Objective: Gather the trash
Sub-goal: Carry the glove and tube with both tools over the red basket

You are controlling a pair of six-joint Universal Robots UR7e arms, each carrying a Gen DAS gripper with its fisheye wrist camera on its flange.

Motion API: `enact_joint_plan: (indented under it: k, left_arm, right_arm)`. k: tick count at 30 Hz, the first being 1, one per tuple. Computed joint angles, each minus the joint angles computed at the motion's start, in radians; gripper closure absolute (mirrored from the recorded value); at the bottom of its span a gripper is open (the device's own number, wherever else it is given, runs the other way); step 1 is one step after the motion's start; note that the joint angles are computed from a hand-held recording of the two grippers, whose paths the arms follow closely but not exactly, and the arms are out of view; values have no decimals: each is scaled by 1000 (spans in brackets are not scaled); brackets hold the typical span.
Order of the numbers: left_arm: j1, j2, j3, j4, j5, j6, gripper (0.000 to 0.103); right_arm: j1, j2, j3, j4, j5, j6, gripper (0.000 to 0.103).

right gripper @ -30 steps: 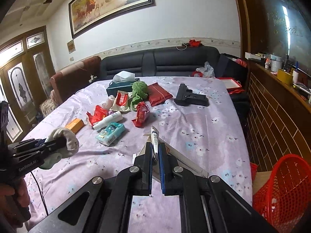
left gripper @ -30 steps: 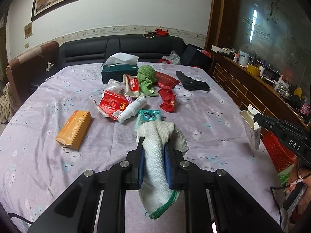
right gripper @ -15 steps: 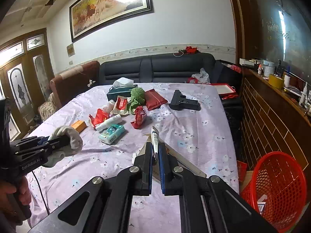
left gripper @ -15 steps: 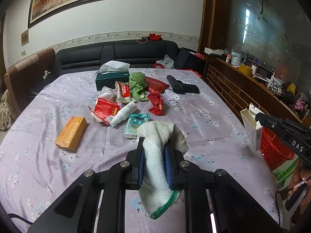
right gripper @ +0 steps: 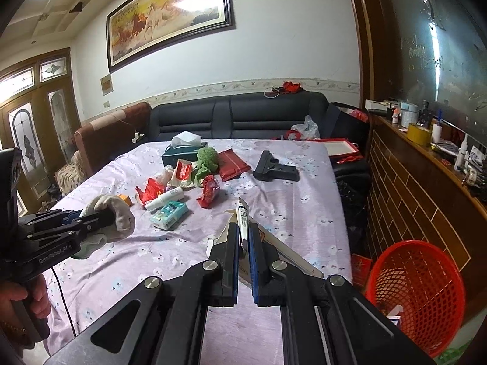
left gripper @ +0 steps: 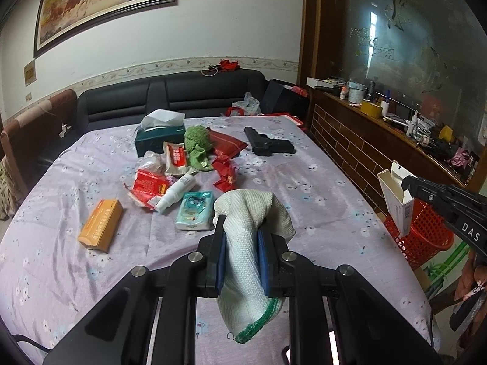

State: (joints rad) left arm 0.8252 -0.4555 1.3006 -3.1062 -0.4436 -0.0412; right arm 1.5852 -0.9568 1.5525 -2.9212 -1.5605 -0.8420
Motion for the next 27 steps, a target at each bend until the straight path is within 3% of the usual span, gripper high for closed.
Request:
enact_joint_plan:
  k: [17,27]
  left_arm:
    - [-2,109,-193,76,-84,96,86]
    - [0,193,-358,199,-214,112,86]
  right_arm:
    - [-39,-61,1,-25,-22,-6,97]
    - [-82,-103,6,-31,-27,-5,97]
